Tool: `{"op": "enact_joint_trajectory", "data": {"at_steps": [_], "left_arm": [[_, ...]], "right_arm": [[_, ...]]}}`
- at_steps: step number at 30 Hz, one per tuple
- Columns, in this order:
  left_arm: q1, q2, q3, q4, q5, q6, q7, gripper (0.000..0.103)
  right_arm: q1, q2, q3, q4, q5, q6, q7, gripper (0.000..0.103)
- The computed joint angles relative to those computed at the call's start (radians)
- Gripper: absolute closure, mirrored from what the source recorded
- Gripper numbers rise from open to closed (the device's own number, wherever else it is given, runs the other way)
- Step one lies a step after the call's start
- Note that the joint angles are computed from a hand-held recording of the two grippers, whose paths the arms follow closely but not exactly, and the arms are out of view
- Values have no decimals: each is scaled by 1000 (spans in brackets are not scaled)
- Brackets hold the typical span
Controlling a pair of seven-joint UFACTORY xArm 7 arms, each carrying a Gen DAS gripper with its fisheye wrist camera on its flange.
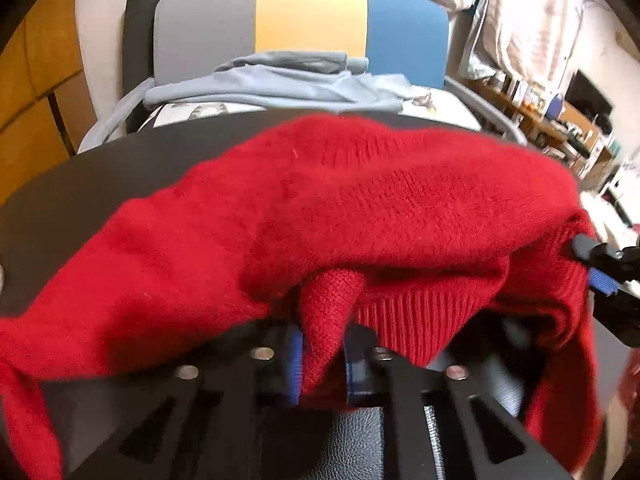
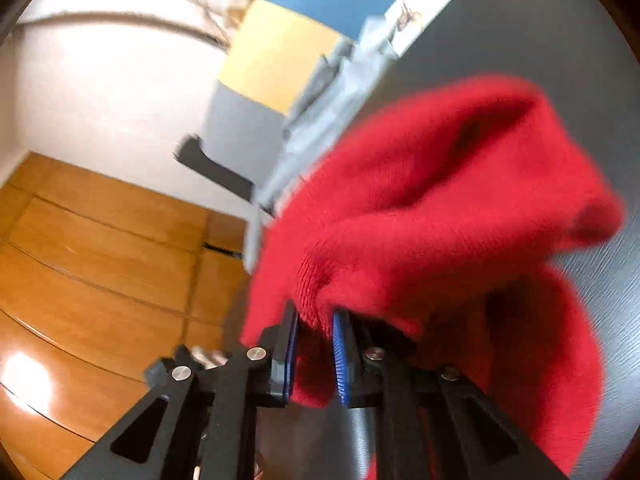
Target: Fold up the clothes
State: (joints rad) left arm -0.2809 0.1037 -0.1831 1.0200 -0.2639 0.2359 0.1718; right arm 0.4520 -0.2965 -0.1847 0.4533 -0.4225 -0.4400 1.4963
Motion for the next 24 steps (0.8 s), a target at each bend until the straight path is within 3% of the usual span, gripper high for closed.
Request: {"op": "enact_joint_trajectory", "data": {"at_steps": [2, 4, 5, 6, 9, 13, 15, 16, 19, 21, 23, 24], "left_arm": [[41, -49, -26, 13, -170, 22, 156, 89], [47, -96, -7, 28, -293, 61, 272, 89], [47, -118, 13, 40, -331, 89, 306, 89], [48, -136, 34, 54, -359, 122, 327, 89], [60, -185, 101, 85, -455, 251, 378, 89], [85, -245, 145, 63, -408, 378, 379, 89], [99, -280, 162, 9, -359, 423, 396, 89], [106, -291, 168, -15, -326, 450, 399, 88], [119, -322, 177, -97, -241, 508, 422, 86], [114, -353, 190, -136, -259, 497, 467, 83], [107, -380, 203, -158, -284, 472, 501, 75], [104, -385, 205, -153, -292, 448, 506, 62]], "right_arm": [[-65, -102, 53, -33, 46, 50, -69, 88], [-94, -202, 65, -69, 73, 91, -113, 89], [-114, -261, 75, -90, 88, 110, -130, 90], [-120, -304, 64, -103, 93, 118, -148, 102], [-114, -480, 15, -160, 95, 160, -205, 102], [-73, -535, 83, -71, 103, 476, -288, 98], [-47, -528, 110, -48, 117, 620, -333, 73], [-40, -507, 119, -44, 131, 659, -346, 73], [-23, -377, 119, -40, 186, 650, -377, 72], [-30, -279, 119, -17, 217, 617, -394, 67], [-61, -210, 126, 0, 242, 565, -401, 61], [-74, -190, 122, 0, 255, 535, -411, 59]]}}
